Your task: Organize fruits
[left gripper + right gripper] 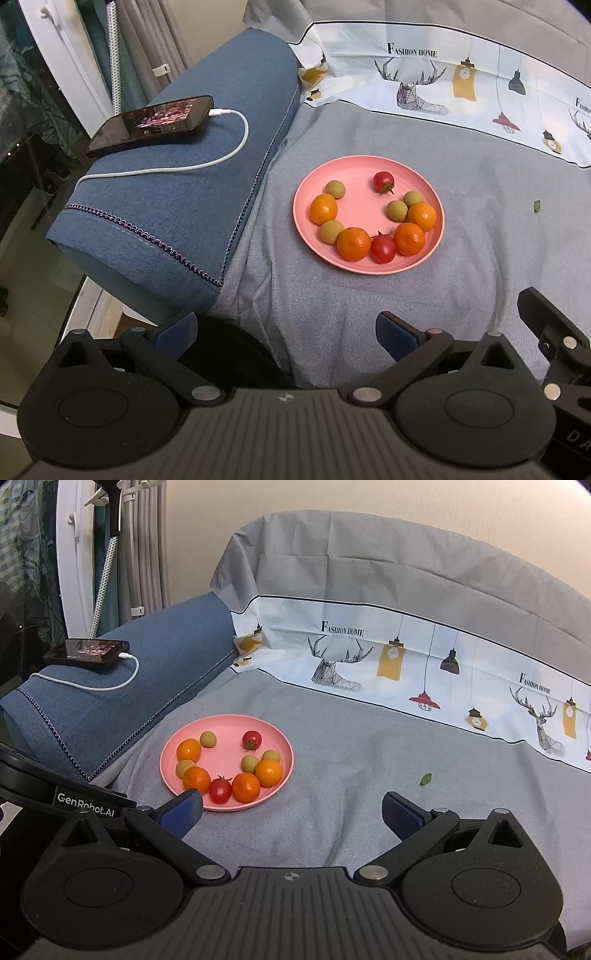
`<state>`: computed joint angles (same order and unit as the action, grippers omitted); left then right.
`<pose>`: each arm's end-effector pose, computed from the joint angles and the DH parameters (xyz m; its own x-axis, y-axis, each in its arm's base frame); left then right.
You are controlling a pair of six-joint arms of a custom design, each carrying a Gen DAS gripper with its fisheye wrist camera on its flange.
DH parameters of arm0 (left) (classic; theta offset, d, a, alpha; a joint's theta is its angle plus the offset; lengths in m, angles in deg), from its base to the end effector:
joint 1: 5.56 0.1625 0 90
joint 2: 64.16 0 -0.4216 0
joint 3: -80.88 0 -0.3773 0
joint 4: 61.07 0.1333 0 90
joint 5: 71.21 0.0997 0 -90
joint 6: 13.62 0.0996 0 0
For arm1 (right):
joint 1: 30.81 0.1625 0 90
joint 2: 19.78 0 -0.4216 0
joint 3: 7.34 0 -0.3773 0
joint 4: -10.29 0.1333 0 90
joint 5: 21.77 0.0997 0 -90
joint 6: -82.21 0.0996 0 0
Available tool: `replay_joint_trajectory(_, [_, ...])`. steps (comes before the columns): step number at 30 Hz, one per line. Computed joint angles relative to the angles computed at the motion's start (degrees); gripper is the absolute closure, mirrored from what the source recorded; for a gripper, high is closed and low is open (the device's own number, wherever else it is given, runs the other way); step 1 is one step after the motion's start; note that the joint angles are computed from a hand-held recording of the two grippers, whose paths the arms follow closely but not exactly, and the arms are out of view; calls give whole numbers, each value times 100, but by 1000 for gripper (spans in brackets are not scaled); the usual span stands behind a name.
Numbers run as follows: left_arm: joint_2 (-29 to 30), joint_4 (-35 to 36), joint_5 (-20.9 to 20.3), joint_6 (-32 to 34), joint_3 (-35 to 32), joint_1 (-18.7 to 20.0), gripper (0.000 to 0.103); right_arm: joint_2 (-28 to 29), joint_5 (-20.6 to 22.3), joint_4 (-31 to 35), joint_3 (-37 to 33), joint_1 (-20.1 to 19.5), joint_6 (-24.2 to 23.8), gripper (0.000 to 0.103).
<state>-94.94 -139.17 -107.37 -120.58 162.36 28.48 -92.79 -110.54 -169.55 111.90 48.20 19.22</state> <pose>-0.3733 -0.5101 -0.0293 -0.4417 -0.5061 -0.7408 0.1410 0.7763 -0.6144 0.0329 -0.5413 0.2899 -0.5700 -0.5533 0.6075 -0.8142 0.4797 -0.3271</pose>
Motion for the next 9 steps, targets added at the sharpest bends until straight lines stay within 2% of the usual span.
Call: replay_joint_trajectory(9, [18,217,59,-206,-74,0,0,-9,238,93,-16,-62,-100,1])
